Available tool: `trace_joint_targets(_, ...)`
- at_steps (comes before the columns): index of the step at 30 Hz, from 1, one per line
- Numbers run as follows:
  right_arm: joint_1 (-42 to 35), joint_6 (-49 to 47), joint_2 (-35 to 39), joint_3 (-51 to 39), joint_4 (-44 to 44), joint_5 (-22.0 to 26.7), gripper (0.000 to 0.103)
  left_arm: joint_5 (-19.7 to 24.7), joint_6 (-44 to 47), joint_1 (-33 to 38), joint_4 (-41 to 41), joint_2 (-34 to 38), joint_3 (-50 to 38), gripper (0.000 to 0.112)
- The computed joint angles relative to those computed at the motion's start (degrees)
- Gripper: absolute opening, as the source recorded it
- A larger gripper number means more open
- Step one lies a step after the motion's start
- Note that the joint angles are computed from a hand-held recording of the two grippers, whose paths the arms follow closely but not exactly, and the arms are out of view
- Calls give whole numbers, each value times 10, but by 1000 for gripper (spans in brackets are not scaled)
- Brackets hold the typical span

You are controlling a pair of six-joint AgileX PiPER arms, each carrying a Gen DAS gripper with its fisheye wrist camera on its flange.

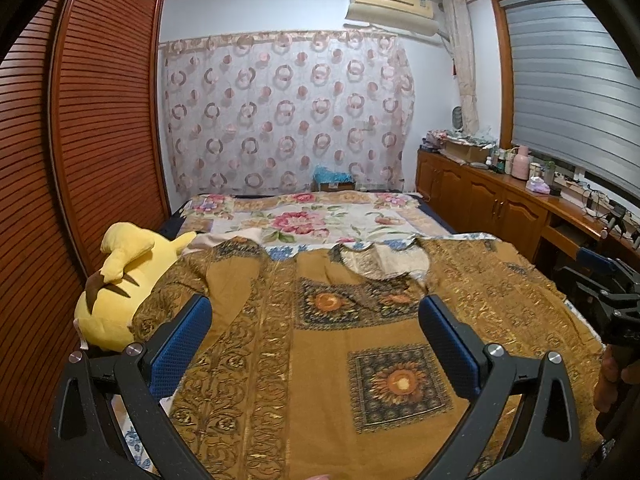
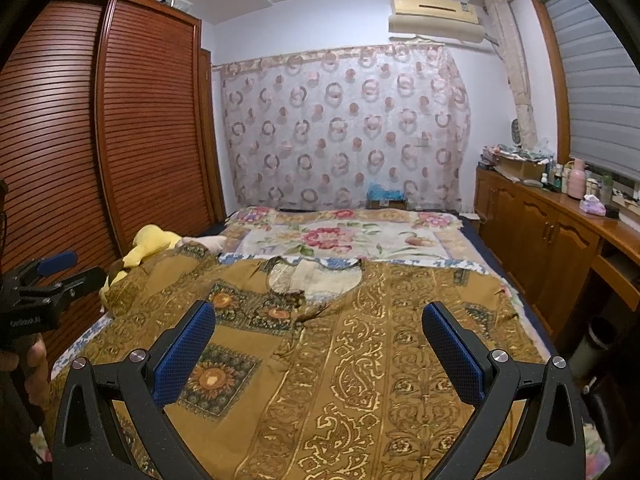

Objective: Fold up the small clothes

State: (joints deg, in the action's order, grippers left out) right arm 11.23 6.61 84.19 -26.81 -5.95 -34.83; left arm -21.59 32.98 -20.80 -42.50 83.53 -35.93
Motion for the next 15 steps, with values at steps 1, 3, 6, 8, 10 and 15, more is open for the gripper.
trace_joint_targets(1,-2,7,4,-4,-10,4,103,4,6,6,-4,1,-2,103)
trace_joint_targets(3,-4,21,12,-13,-28,11,103,5,-10,18,13,10,-1,103)
trace_joint_targets(6,-11,48,25,-26,-64,19,103,4,-64,42,71,26,3,103)
trace_joint_targets(8,-14,68,30,-32,-89,25,103,10,-90,61,102,36,2,103)
trace_joint_targets(10,-14,76,38,-39,-95,26,103,12,-107,74,124,42,2,103)
trace_joint_targets(15,-18,119,65,-67,-152,46,103,21,-152,108,181,56,3,103)
